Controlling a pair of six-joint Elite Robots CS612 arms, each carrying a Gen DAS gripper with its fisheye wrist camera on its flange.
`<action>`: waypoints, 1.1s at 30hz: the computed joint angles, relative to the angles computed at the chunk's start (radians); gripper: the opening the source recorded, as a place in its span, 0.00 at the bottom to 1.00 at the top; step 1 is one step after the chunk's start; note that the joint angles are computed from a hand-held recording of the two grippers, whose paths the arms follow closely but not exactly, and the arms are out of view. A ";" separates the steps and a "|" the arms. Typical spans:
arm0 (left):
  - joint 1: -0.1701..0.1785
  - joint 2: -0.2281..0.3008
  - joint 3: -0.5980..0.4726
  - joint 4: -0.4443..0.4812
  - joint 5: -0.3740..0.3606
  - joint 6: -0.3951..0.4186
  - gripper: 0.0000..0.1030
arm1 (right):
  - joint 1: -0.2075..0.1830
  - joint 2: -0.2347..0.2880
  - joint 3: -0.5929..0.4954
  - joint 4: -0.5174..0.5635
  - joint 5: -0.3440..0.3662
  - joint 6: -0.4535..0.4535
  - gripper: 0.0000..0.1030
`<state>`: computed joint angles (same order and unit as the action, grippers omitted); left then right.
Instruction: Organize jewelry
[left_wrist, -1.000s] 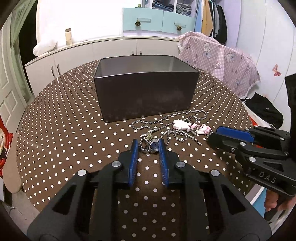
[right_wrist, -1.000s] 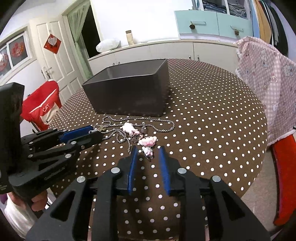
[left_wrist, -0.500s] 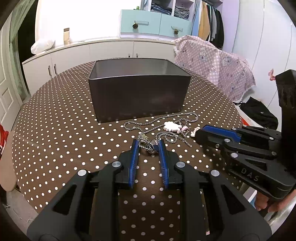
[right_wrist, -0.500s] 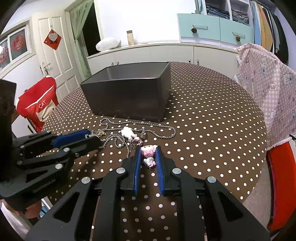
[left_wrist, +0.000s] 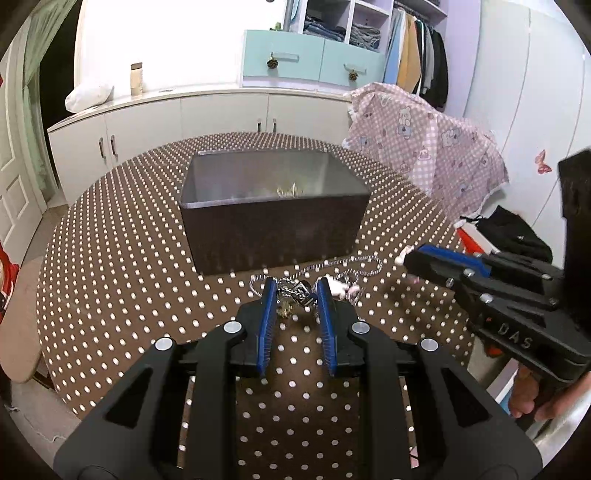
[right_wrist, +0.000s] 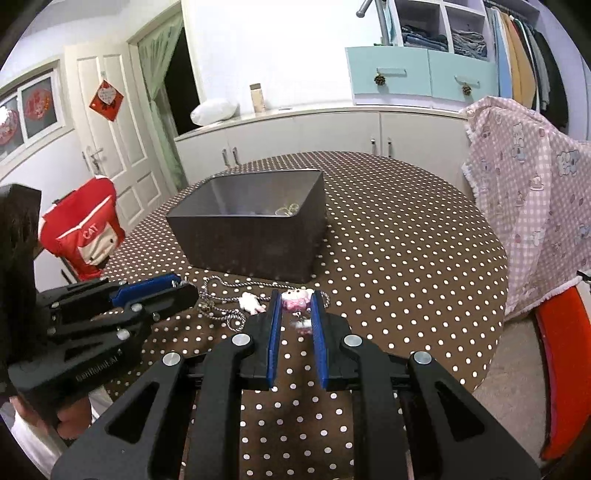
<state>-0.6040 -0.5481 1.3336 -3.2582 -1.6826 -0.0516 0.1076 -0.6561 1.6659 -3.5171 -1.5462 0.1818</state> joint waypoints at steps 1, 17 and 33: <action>0.002 -0.001 -0.002 0.003 0.001 0.002 0.22 | -0.002 -0.001 -0.005 0.022 -0.004 -0.003 0.14; 0.024 -0.013 -0.065 0.059 -0.045 -0.040 0.22 | -0.015 -0.031 -0.028 0.073 0.040 -0.029 0.14; 0.015 -0.052 -0.057 -0.028 -0.001 -0.024 0.22 | -0.012 -0.051 -0.062 0.060 0.043 -0.089 0.14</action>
